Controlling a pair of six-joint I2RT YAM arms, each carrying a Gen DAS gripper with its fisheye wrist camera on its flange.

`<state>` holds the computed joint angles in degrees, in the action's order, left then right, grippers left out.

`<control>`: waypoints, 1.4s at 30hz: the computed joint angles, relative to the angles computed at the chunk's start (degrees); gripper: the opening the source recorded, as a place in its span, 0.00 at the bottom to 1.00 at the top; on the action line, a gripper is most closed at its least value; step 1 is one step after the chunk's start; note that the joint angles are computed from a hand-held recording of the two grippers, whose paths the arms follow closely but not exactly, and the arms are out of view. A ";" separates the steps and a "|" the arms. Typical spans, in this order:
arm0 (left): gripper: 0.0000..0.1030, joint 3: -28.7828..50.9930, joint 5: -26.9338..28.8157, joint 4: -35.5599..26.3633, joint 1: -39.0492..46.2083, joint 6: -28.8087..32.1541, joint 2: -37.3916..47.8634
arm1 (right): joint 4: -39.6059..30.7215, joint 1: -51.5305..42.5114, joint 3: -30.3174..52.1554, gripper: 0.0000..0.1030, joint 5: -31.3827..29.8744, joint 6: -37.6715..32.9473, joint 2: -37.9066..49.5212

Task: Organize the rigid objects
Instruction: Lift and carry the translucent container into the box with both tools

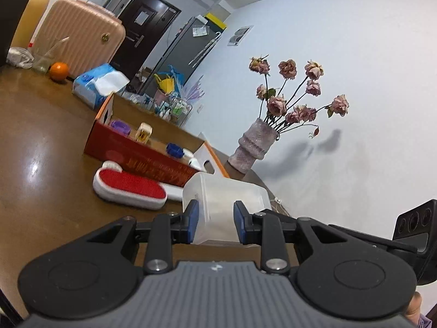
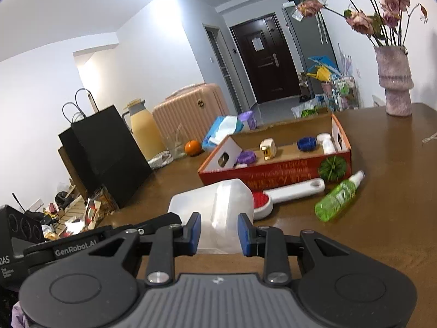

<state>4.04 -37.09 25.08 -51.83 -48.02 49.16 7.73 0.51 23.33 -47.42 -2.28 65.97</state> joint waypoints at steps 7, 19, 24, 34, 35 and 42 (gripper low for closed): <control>0.27 6.42 13.32 5.40 14.69 9.31 7.39 | 5.10 2.23 7.22 0.28 2.03 2.72 7.23; 0.27 30.29 38.17 5.15 38.73 17.14 35.38 | 4.87 5.76 38.15 0.28 3.96 12.40 37.78; 0.27 42.05 44.91 1.47 44.59 17.40 47.84 | -4.41 7.04 56.59 0.28 4.65 13.43 51.96; 0.27 54.46 49.36 -4.35 48.15 18.14 62.59 | -23.22 9.09 84.12 0.28 7.94 11.02 72.55; 0.27 54.90 49.61 -4.66 48.38 17.91 63.14 | -24.67 9.34 85.52 0.28 8.36 10.47 73.54; 0.27 57.29 51.09 -7.82 48.98 18.01 65.67 | -30.38 10.87 91.47 0.29 11.53 9.02 77.68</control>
<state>61.32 14.00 17.26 -2.85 -30.01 114.82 -22.66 11.38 114.81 -35.89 6.74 143.65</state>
